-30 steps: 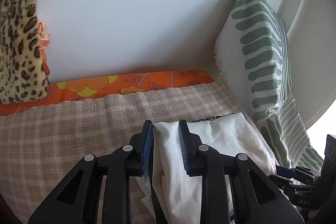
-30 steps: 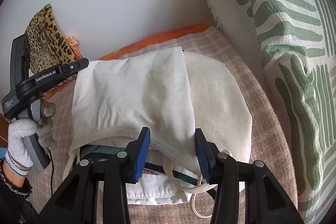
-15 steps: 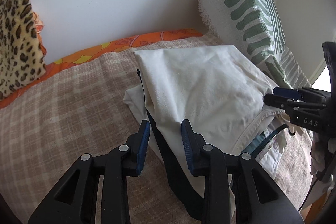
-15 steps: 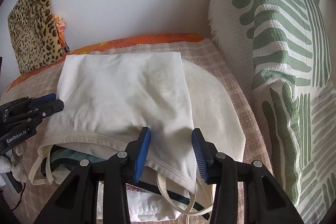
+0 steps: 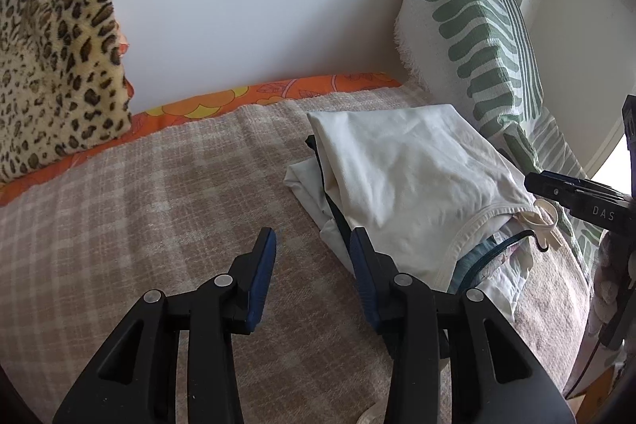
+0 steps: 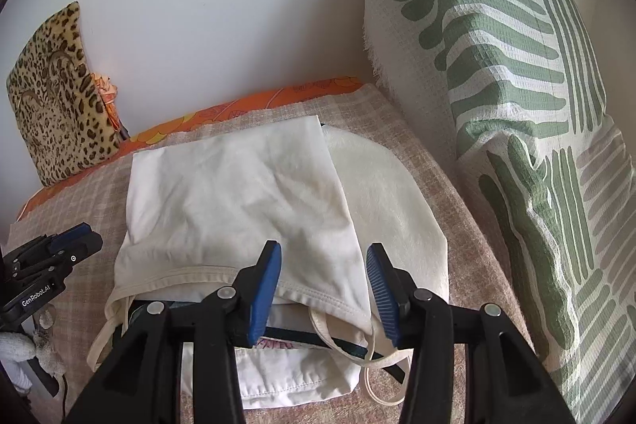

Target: Fold small clothes

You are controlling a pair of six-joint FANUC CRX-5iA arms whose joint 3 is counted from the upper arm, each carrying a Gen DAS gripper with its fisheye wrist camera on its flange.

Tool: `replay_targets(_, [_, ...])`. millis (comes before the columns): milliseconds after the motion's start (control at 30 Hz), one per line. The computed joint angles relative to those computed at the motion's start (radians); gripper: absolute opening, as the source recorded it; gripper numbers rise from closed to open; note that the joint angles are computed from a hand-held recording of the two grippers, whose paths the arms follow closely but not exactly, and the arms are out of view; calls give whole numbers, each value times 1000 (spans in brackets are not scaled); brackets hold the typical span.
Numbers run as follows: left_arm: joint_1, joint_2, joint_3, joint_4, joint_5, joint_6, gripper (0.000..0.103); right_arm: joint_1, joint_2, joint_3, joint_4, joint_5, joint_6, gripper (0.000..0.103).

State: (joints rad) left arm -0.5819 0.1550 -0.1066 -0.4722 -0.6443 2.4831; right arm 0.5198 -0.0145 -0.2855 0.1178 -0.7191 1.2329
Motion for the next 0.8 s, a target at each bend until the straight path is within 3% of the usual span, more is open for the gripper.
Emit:
replay_targets(33, [-7,-14,-6,-9,-4,7,47,11,-20,-17,16,5,-25,57])
replay_targets(167, [-41,-71,-30,-49,-14,33,50,64,-96,-82,107,16,-140,77])
replay_targets(233, [-63,-102,-42,-81,-22,67,62,96,-141,-120,159,25,-207,83])
replay_targets(400, [-93,-175,-85,-70,-27,75,64,185,-227,-180,274,6,-353,89])
replay_targets(533, [-149,-235,-107,-122,-69,114,67,263,-304,-229,354,-11,-483,96])
replay_targets(800, [-259,-353,-151,-212,-164,208,72,416,-404,-300,471,-80,-678,101])
